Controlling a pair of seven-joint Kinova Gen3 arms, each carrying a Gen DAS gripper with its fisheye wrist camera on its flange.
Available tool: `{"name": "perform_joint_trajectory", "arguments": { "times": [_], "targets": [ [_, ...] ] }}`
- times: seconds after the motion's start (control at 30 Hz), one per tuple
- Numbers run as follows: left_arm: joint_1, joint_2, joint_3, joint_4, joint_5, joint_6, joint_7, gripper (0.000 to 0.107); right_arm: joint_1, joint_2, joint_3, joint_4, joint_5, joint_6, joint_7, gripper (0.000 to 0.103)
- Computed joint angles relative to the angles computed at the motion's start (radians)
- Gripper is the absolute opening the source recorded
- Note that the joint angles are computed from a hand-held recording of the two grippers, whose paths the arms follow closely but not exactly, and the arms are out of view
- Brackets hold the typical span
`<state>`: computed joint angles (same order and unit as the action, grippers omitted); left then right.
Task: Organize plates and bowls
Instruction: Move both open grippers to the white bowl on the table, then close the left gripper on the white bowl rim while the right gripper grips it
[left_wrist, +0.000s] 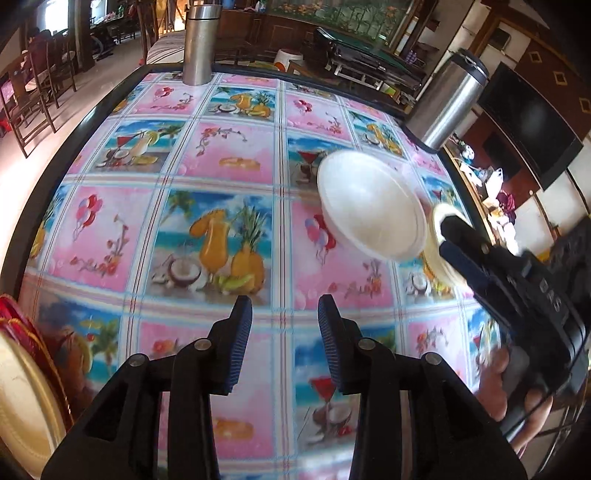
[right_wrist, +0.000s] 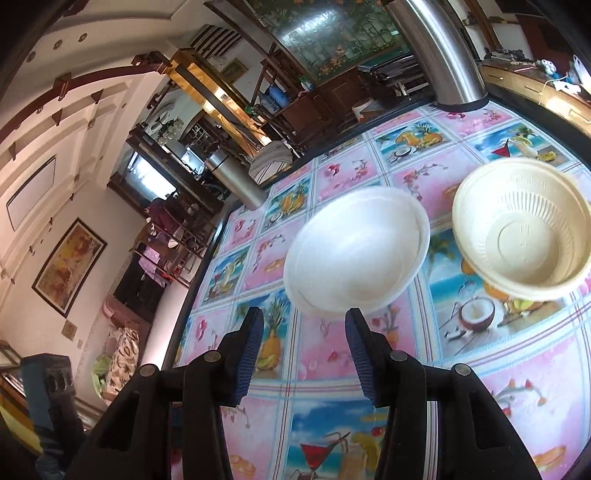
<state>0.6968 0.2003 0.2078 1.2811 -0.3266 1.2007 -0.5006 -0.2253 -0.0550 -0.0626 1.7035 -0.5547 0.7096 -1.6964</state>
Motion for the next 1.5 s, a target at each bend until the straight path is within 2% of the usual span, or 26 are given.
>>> {"name": "perform_joint_trajectory", "arguments": {
  "times": [0.1,0.23,0.3,0.4,0.47,0.57,0.67,0.8,0.93,1.07,1.13,1.3,1.5],
  "targets": [
    [-0.003,0.058,-0.028,-0.081,-0.034,-0.012,0.034,0.036,0.030,0.019,0.037,-0.027,-0.093,0.021,0.027,0.049],
    [-0.009,0.104,-0.057,-0.121,-0.030,-0.058,0.041,0.040,0.075,0.035,0.049,-0.009,-0.156,-0.012,-0.021,0.049],
    [-0.016,0.122,-0.064,-0.124,-0.014,-0.077,0.026,0.041,0.093,0.049,0.058,0.010,-0.209,-0.005,0.015,0.049],
    [-0.050,0.112,-0.072,-0.063,0.046,-0.160,0.020,0.041,0.124,0.051,0.060,0.039,-0.236,-0.002,0.011,0.049],
    [-0.059,0.116,-0.074,-0.039,0.060,-0.184,0.013,0.041,0.140,0.044,0.064,0.059,-0.266,-0.006,0.032,0.049],
    [-0.098,0.121,-0.061,-0.023,0.120,-0.202,-0.039,0.041,0.147,0.030,0.064,0.082,-0.261,-0.037,0.015,0.049],
    [-0.096,0.107,-0.072,-0.004,0.124,-0.223,-0.044,0.041,0.143,0.028,0.060,0.096,-0.256,-0.061,0.007,0.049],
    [-0.142,0.074,-0.060,0.061,0.192,-0.316,-0.078,0.041,0.128,0.039,0.047,0.096,-0.211,-0.084,-0.026,0.049],
    [-0.153,0.073,-0.054,0.085,0.213,-0.362,-0.100,0.041,0.107,0.048,0.025,0.100,-0.137,-0.128,-0.068,0.049],
    [-0.190,0.084,-0.030,0.099,0.296,-0.405,-0.178,0.041,0.109,0.064,0.028,0.106,-0.197,-0.124,-0.015,0.049],
    [-0.204,0.086,-0.023,0.110,0.338,-0.426,-0.212,0.041,0.107,0.068,0.023,0.106,-0.179,-0.128,-0.031,0.049],
    [-0.202,0.075,-0.032,0.137,0.367,-0.466,-0.228,0.041,0.105,0.071,0.015,0.112,-0.177,-0.148,-0.029,0.049],
    [-0.180,0.064,-0.043,0.148,0.333,-0.490,-0.208,0.041,0.110,0.087,0.009,0.111,-0.196,-0.151,-0.026,0.049]
  ]
}}
